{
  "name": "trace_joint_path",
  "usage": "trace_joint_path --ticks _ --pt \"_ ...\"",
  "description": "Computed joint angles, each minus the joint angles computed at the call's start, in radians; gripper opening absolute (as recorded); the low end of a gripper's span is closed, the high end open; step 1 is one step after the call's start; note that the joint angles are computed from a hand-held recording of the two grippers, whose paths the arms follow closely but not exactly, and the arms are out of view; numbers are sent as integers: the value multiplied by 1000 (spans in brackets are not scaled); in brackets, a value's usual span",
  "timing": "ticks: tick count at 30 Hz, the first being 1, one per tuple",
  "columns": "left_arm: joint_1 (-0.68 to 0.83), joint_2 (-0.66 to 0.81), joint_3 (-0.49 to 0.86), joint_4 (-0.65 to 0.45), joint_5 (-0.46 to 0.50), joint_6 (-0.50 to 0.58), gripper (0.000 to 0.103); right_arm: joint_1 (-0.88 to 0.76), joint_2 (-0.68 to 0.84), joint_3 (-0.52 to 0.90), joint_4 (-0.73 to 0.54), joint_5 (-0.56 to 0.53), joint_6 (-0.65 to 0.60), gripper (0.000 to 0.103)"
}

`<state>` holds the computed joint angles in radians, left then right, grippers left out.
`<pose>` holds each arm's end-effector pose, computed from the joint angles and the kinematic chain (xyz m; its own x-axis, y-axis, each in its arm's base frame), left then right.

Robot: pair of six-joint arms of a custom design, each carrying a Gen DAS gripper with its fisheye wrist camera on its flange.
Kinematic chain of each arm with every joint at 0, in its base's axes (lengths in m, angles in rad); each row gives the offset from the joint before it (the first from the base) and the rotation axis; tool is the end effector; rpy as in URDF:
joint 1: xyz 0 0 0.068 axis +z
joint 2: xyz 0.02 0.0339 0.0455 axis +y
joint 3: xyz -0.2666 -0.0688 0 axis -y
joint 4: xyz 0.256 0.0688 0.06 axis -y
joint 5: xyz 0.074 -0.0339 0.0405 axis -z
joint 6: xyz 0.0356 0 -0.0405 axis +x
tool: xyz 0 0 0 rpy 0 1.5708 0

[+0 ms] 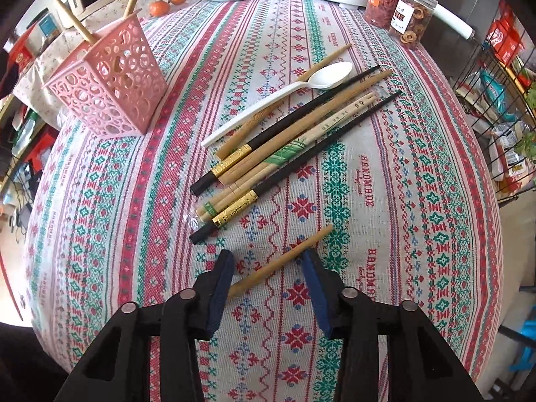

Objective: Organize utensils
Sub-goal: 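Grasp a bamboo chopstick with the right tool while the left tool lifts the red spoon, then lower the red spoon into the pink basket and open the left tool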

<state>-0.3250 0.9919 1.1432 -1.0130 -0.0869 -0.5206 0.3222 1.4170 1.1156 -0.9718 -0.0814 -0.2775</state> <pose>0.1805 -0.0576 0.3515 -0.7555 -0.2683 -0.5976 -0.1282 0.9552 -0.2667 0.2585 0.0894 0.2536 -0.7795 -0.5481 -0.3033 -0.5737 0.8190 -0.0056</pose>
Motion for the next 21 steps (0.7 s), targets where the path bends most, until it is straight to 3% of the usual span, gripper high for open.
trace_joint_path --ticks 4,6,15,21 --pt "4 -25 -14 -1 3 -14 28 -80 59 61 -25 -68 -6 10" --pt "16 -37 -19 2 8 -21 28 -120 84 84 -35 -102 -30 5" --pt "90 -128 -28 76 -10 -50 28 -232 177 223 -36 -249 -22 5" --pt "162 -201 -69 223 -38 -75 28 -278 70 282 -71 -426 -11 5"
